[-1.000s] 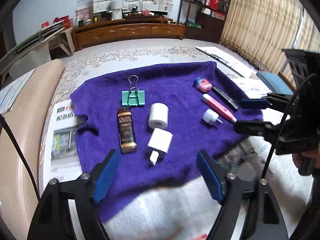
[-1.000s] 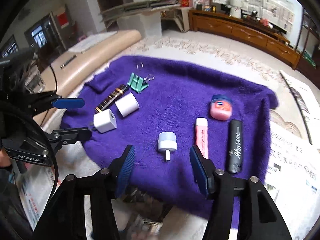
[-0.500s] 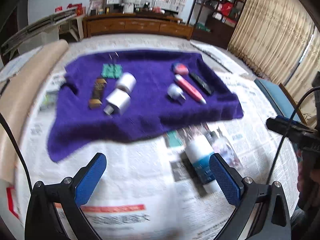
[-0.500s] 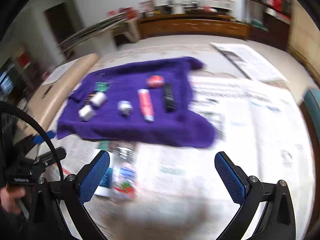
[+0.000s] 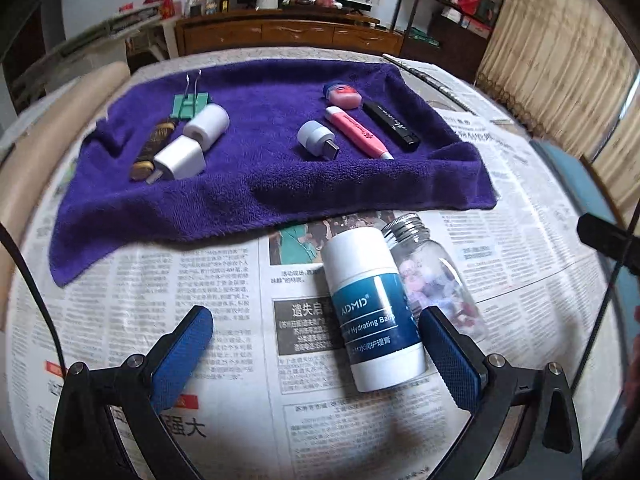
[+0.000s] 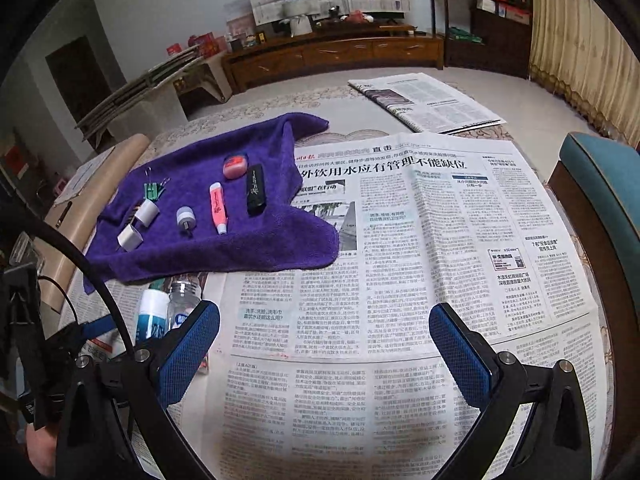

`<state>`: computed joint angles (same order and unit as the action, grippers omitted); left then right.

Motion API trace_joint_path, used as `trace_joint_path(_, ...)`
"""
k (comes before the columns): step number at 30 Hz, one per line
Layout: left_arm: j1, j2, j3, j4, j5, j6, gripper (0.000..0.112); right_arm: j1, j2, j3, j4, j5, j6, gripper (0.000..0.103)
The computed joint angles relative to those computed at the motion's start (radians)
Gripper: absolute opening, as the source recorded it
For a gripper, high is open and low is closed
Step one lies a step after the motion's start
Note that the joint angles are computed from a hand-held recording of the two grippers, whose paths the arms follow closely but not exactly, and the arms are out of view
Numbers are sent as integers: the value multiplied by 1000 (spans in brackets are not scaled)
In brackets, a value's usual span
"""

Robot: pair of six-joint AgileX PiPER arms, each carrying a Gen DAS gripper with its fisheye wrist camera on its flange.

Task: Organize rigid objects
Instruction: 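Grasp the white-and-blue balm tube with the left tool while the right tool grasps the clear candy bottle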

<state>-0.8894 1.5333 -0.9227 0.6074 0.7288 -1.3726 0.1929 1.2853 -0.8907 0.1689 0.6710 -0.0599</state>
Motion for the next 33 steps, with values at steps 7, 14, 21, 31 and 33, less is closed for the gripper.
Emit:
trace_joint_path(7, -31, 59, -48, 37, 92, -14, 103, 27, -25, 11, -5, 4, 7, 103)
trace_joint_path(14, -32, 48, -2, 101, 54, -120, 103, 22, -33, 19, -2, 11, -10, 103)
trace_joint_path(21, -45, 56, -1, 161, 54, -148, 81, 0, -27, 22, 4, 14, -17, 103)
trace_joint_path(31, -51, 17, 40, 212, -45, -97, 34, 48, -19, 29, -35, 14, 20, 103)
trace_joint_path(33, -37, -5, 61, 206, -70, -107, 34, 62, -17, 30, -46, 11, 31, 103)
